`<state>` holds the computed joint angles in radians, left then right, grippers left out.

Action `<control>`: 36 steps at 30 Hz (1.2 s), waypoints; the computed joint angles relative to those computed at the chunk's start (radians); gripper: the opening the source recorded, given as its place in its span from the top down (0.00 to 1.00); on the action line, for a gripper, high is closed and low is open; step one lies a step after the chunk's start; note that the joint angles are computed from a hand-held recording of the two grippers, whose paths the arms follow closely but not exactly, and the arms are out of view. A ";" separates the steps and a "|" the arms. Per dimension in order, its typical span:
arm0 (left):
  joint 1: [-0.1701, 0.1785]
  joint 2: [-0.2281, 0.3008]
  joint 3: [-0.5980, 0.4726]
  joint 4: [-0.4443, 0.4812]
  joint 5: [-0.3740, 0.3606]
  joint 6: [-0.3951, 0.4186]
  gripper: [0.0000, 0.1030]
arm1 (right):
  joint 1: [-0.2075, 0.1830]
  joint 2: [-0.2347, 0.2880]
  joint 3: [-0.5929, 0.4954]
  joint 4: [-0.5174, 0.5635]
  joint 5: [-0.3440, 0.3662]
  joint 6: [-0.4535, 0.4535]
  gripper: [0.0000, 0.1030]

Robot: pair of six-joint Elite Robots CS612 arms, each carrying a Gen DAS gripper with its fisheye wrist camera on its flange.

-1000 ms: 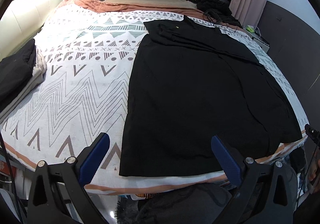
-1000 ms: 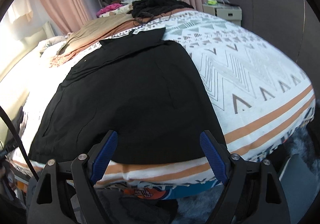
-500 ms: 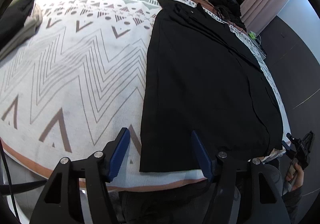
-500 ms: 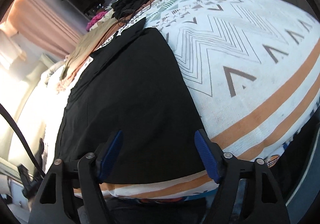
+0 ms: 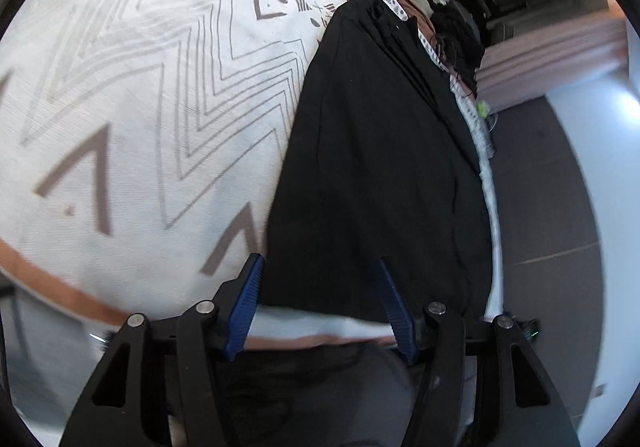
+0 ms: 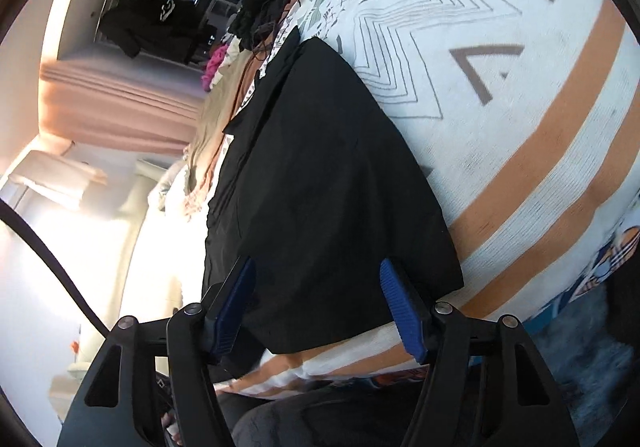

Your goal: Fold large clothes

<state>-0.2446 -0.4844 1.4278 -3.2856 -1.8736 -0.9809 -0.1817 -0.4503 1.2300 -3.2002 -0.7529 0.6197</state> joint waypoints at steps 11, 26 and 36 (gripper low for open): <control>-0.002 0.032 -0.048 -0.038 -0.016 -0.016 0.48 | -0.019 -0.046 0.073 -0.025 -0.271 -0.019 0.40; -0.014 0.053 -0.064 -0.150 0.027 -0.042 0.58 | -0.059 0.094 -0.062 -0.138 0.010 0.083 0.40; -0.033 0.032 -0.064 -0.003 0.159 -0.031 0.67 | -0.048 0.107 -0.102 -0.063 -0.118 -0.007 0.72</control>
